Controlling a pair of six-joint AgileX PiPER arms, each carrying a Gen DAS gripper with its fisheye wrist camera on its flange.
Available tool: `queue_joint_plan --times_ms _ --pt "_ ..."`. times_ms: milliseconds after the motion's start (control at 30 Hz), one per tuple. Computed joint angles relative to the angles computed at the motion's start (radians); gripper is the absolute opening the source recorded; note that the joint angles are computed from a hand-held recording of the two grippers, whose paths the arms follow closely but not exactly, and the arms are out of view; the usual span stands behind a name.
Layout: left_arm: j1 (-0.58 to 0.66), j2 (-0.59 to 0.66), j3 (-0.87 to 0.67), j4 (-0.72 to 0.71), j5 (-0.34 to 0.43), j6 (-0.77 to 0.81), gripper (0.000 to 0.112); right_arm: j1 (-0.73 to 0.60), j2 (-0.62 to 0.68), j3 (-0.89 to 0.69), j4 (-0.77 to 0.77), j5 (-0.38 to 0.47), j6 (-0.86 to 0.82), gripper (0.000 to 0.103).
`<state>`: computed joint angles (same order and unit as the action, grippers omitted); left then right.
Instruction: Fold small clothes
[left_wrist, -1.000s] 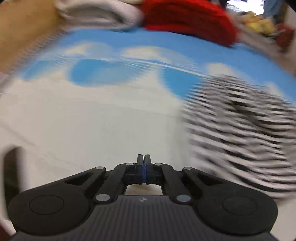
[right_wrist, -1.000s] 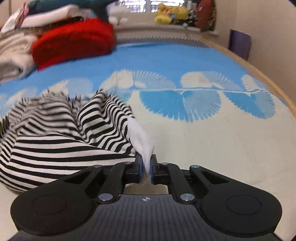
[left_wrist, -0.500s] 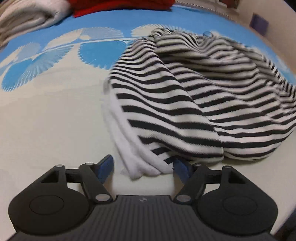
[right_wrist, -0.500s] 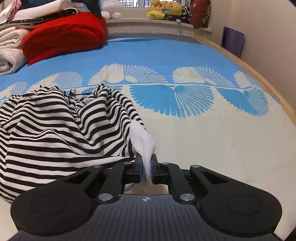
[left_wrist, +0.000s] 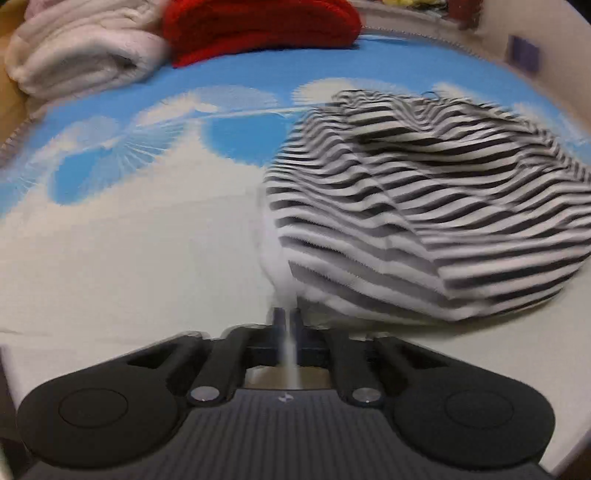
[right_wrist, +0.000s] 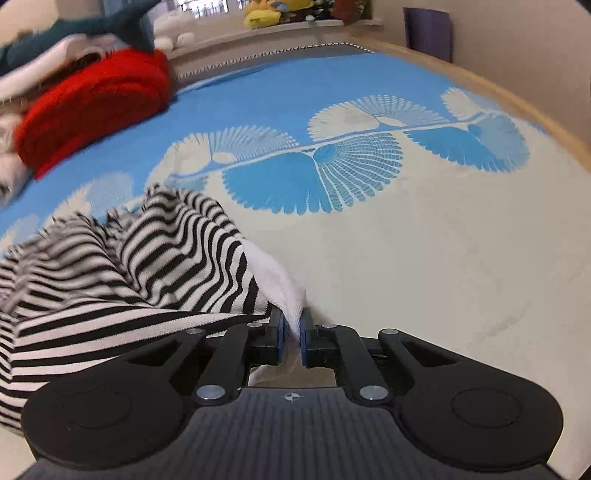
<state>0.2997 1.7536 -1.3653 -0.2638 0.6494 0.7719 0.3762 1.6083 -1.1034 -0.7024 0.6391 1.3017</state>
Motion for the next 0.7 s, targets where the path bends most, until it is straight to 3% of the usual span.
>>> queue_joint_plan --times_ms 67,133,233,267,300,333,367,400,467,533,567,700 --pt "0.027 0.053 -0.057 0.122 -0.035 -0.114 0.000 0.012 0.025 -0.028 -0.035 0.047 0.022 0.007" --pt "0.076 0.115 -0.177 0.085 0.084 -0.174 0.000 0.028 0.036 -0.045 -0.076 0.090 0.043 0.008" --pt "0.157 0.148 -0.262 -0.185 0.267 -0.043 0.007 0.033 0.035 -0.050 -0.052 0.086 0.019 0.008" --pt "0.166 0.154 -0.277 -0.257 0.335 0.005 0.018 0.043 0.038 -0.056 -0.055 0.099 0.017 0.008" --pt "0.161 0.150 -0.275 -0.303 0.370 0.039 0.041 0.050 0.043 -0.065 -0.051 0.108 0.011 0.008" --pt "0.146 0.134 -0.250 -0.328 0.368 0.063 0.057 0.059 0.050 -0.074 -0.051 0.121 0.009 0.008" --pt "0.121 0.109 -0.210 -0.338 0.337 0.074 0.084 0.069 0.059 -0.084 -0.056 0.137 0.008 0.008" --pt "0.089 0.063 -0.142 -0.340 0.299 0.080 0.091 0.077 0.068 -0.092 -0.056 0.150 -0.002 0.009" --pt "0.045 0.072 -0.122 -0.347 0.264 0.100 0.089 0.086 0.079 -0.102 -0.048 0.161 -0.028 0.009" --pt "0.013 0.086 -0.115 -0.315 0.256 0.073 0.022 0.092 0.086 -0.101 -0.039 0.166 -0.051 0.009" --pt "0.013 0.089 -0.122 -0.294 0.281 0.046 0.010 0.092 0.086 -0.097 -0.038 0.167 -0.058 0.009" --pt "0.045 -0.029 -0.023 -0.356 0.209 0.197 0.009 0.076 0.052 -0.050 -0.081 0.143 0.002 0.009"
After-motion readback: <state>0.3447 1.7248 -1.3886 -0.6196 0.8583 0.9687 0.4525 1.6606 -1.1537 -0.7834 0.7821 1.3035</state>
